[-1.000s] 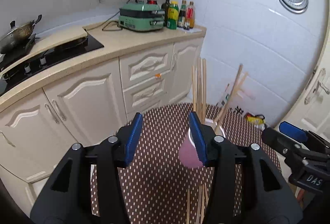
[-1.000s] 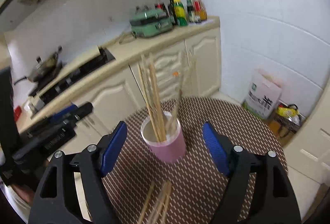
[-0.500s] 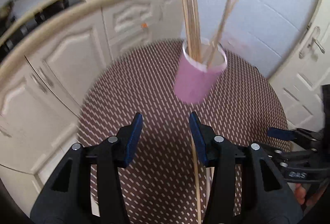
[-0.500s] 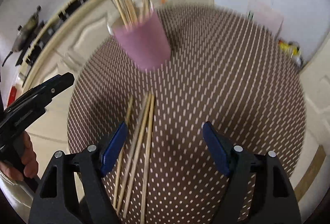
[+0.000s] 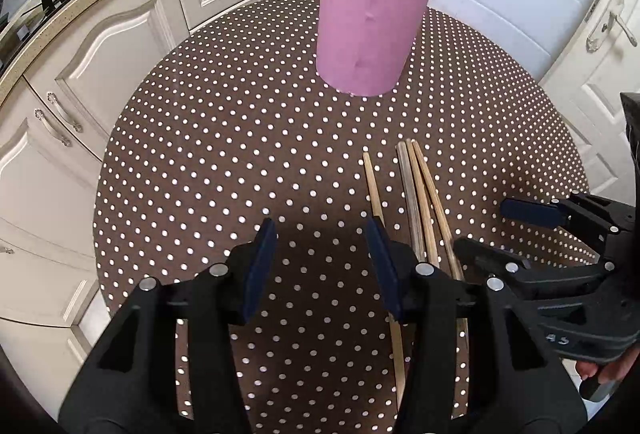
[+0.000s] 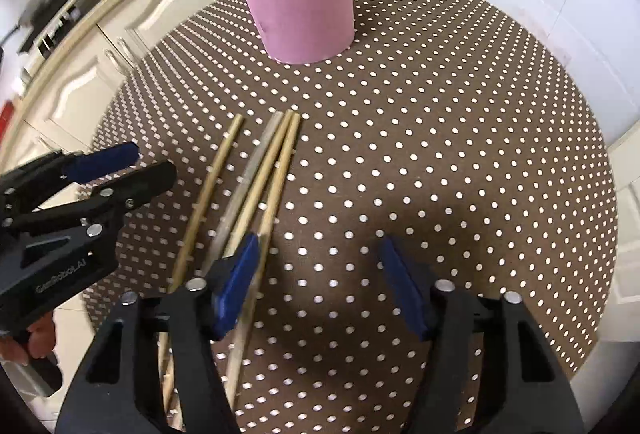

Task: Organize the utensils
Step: 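Lower both open tools to the remaining chopsticks and grasp one each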

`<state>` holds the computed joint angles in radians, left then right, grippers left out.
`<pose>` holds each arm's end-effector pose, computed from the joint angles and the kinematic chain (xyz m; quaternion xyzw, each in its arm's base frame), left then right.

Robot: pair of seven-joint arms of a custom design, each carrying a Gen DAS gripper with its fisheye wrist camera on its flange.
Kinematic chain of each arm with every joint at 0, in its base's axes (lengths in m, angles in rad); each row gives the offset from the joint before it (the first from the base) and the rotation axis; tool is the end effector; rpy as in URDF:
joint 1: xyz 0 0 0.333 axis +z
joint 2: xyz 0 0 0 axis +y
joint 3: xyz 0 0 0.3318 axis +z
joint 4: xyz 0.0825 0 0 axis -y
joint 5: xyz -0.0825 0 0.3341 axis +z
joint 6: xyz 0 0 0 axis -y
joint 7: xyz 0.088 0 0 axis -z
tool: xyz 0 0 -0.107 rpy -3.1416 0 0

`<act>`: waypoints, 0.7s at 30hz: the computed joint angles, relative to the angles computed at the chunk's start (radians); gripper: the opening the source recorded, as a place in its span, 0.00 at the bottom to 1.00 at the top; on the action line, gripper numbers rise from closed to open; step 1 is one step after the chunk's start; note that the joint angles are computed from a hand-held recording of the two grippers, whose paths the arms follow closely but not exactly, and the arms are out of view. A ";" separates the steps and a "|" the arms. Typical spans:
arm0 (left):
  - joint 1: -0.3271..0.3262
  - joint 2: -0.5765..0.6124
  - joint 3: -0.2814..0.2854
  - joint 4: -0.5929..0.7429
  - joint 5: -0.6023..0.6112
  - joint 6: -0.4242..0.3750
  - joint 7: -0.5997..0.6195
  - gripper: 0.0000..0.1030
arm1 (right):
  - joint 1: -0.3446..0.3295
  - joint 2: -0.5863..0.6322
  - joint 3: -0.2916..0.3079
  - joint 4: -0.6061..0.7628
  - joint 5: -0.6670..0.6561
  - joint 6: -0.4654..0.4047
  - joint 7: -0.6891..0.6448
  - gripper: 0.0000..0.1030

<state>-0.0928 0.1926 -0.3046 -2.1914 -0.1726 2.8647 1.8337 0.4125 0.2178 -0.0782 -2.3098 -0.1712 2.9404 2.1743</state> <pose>0.5230 -0.2014 0.4063 -0.4998 0.8295 -0.2263 0.1047 0.5012 0.1871 0.3505 -0.6550 0.7264 -0.1033 0.1807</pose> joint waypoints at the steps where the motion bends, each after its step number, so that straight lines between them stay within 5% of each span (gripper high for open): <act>1: -0.014 0.000 0.013 -0.010 0.025 0.014 -0.028 0.46 | 0.020 0.000 -0.022 -0.009 -0.031 0.021 0.031 0.56; 5: -0.034 -0.001 0.025 -0.038 0.086 0.049 -0.098 0.46 | 0.115 0.003 -0.116 -0.024 -0.176 0.059 0.159 0.52; 11: -0.035 -0.010 0.024 -0.065 0.136 0.062 -0.169 0.47 | 0.166 0.017 -0.161 -0.053 -0.213 0.158 0.269 0.24; 19: -0.028 -0.030 0.010 -0.064 0.096 0.007 -0.171 0.49 | 0.078 0.017 -0.025 -0.032 0.020 0.126 0.110 0.06; 21: -0.010 -0.030 -0.013 -0.052 0.022 -0.011 -0.115 0.52 | 0.115 0.006 -0.066 -0.024 -0.001 0.063 0.140 0.00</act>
